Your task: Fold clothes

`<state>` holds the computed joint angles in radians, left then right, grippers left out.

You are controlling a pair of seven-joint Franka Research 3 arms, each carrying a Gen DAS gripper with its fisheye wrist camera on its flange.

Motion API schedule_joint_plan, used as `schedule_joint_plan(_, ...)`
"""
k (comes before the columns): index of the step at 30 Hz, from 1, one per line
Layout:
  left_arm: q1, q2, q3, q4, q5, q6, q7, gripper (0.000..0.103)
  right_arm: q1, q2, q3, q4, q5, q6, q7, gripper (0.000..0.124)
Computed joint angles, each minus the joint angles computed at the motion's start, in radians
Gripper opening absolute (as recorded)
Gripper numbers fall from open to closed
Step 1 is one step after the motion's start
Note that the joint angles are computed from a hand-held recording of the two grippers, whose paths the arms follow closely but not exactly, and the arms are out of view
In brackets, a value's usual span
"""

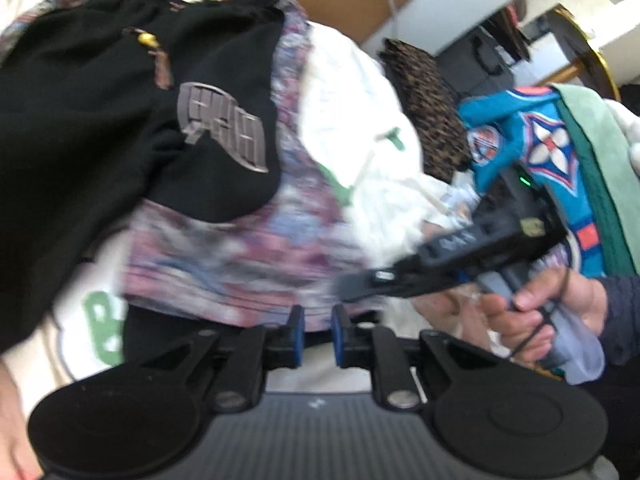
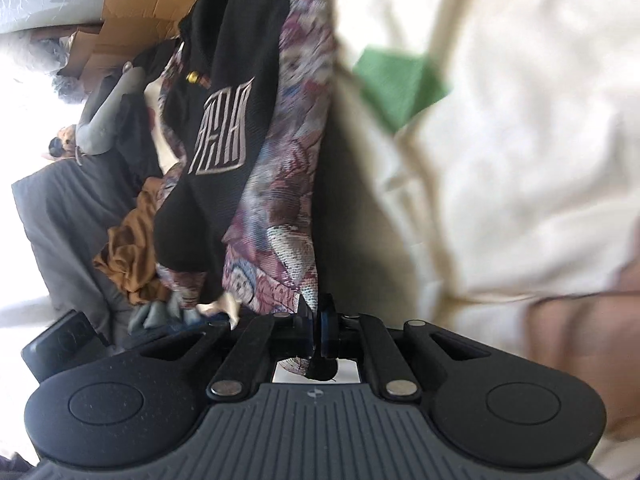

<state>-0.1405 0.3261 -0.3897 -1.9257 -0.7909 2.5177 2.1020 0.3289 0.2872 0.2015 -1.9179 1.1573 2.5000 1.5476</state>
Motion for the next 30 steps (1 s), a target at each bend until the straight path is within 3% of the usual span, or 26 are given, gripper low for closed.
schedule_joint_plan(6, -0.032, 0.002, 0.05, -0.016, 0.175, 0.093, -0.166, 0.014, -0.018, -0.104, -0.053, -0.128, -0.115, 0.012, 0.035, 0.001)
schedule_joint_plan(12, -0.032, 0.016, 0.053, -0.013, 0.328, 0.106, -0.29, 0.021, -0.032, -0.193, -0.096, -0.234, -0.248, 0.026, 0.094, 0.001)
schedule_joint_plan(16, -0.03, 0.026, 0.048, -0.004, 0.396, 0.087, -0.351, 0.038, -0.037, -0.222, -0.109, -0.259, -0.321, 0.027, 0.122, 0.001)
schedule_joint_plan(21, 0.015, 0.035, -0.016, 0.004, 0.315, 0.092, -0.292, 0.04, -0.039, -0.238, -0.114, -0.265, -0.365, 0.036, 0.147, 0.001)
schedule_joint_plan(23, 0.019, 0.044, -0.037, 0.015, 0.287, 0.086, -0.241, 0.048, -0.039, -0.234, -0.114, -0.262, -0.366, 0.039, 0.151, 0.001)
schedule_joint_plan(30, -0.046, 0.079, -0.016, 0.045, 0.378, 0.051, -0.224, 0.055, -0.036, -0.226, -0.11, -0.255, -0.377, 0.04, 0.169, 0.001)
